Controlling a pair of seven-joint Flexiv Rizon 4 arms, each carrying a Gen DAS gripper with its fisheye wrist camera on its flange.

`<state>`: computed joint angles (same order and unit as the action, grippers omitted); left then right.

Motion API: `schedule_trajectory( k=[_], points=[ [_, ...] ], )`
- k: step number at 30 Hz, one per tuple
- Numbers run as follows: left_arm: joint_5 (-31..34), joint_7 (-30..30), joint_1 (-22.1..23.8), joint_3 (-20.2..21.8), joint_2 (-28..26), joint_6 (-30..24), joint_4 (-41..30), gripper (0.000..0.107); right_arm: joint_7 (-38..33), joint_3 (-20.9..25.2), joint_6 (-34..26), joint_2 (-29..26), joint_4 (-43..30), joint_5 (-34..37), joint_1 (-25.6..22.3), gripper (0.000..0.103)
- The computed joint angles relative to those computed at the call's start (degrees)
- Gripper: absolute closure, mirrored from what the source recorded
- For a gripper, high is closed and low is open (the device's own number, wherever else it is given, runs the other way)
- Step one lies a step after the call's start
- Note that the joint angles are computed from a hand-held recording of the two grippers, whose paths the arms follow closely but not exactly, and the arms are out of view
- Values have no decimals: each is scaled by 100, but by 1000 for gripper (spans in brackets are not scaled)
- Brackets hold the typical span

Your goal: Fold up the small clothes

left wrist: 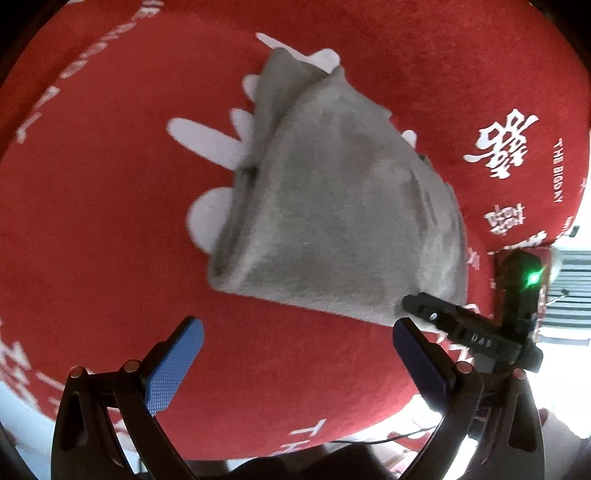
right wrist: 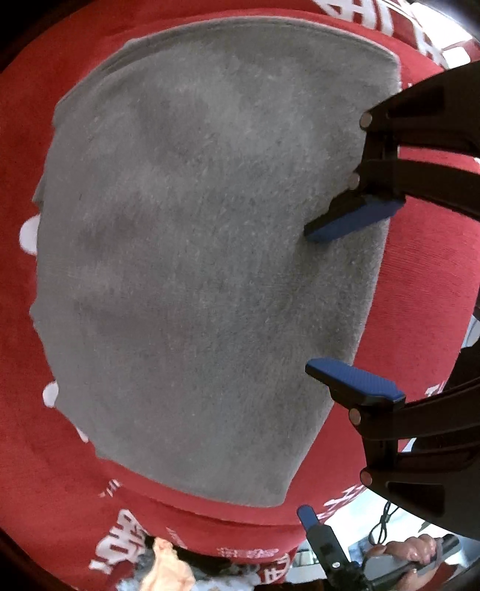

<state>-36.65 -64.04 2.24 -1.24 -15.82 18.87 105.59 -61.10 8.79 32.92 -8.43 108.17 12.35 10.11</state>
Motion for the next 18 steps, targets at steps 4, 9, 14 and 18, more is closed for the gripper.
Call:
schedule_trajectory(
  k=[4, 9, 14, 18],
  points=[
    [-495, -2, -96, -146, -124, 150, 182, 4, -144, 23, 65, -7, 34, -27, 18, 23],
    [-1027, -41, -275, -228, -68, 612, 563, 4, -256, 15, 225, 50, 97, 197, -44, 22],
    [-1515, -202, -402, -305, -12, 1103, 733, 4, -323, 5, 372, 95, 142, 459, -106, 22],
    [-2084, 230, -489, -483, -46, 1246, 601, 4, -410, 11, 409, 120, 179, 455, -97, 22]
  ],
)
